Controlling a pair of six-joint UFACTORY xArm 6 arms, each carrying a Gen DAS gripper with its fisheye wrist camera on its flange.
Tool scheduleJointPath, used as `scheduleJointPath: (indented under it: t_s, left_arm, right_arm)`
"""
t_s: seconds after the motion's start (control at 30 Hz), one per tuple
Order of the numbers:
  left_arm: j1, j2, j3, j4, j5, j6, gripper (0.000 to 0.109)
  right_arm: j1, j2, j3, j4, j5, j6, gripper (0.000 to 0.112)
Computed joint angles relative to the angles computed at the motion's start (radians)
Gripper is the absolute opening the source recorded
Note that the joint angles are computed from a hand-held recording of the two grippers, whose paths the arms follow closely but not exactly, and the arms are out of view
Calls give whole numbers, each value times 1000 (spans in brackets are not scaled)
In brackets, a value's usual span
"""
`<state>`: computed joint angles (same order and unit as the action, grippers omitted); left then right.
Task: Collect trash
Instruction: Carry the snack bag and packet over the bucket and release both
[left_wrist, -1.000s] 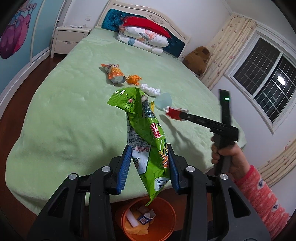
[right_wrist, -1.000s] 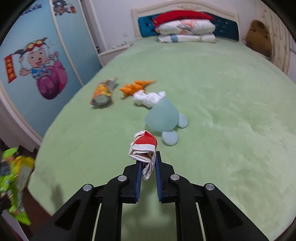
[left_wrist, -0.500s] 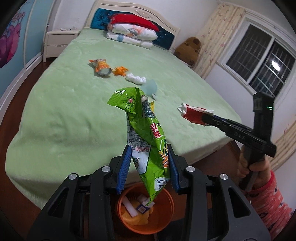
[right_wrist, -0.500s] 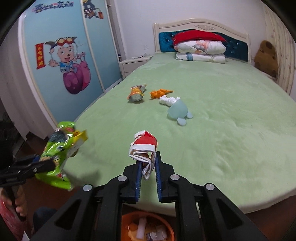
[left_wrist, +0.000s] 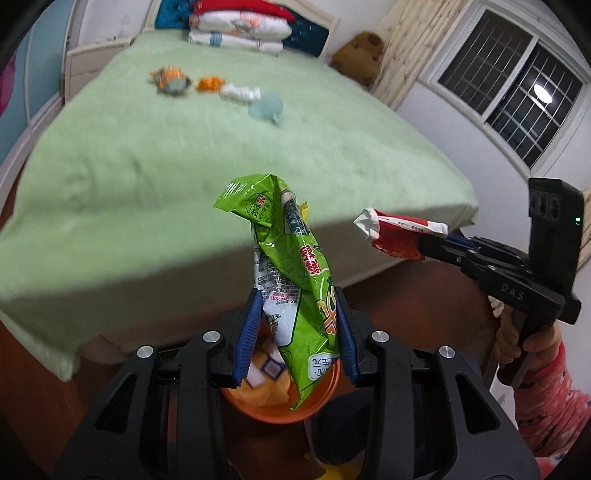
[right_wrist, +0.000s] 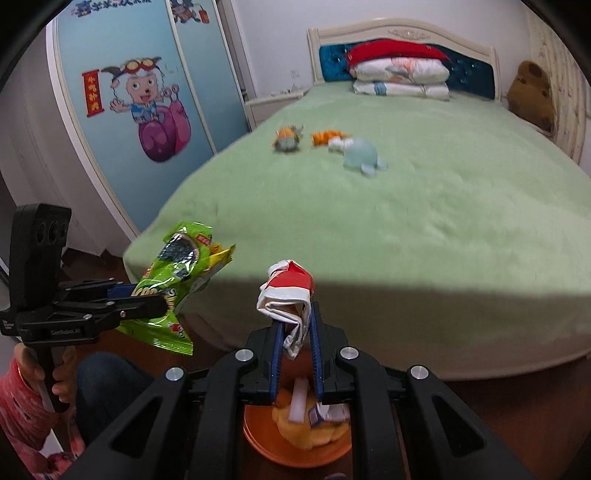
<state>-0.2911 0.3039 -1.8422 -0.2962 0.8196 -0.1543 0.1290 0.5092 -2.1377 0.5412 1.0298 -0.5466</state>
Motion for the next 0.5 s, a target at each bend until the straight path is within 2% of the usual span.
scheduleJointPath:
  t_s: [0.27, 0.5]
  left_arm:
    - [-26, 71, 16, -25, 108, -30, 37]
    - [-32, 184, -53, -56, 212, -44, 37]
  right_arm:
    - [9, -100, 259, -58, -35, 17, 13]
    - [16, -79, 335, -131, -22, 96, 13]
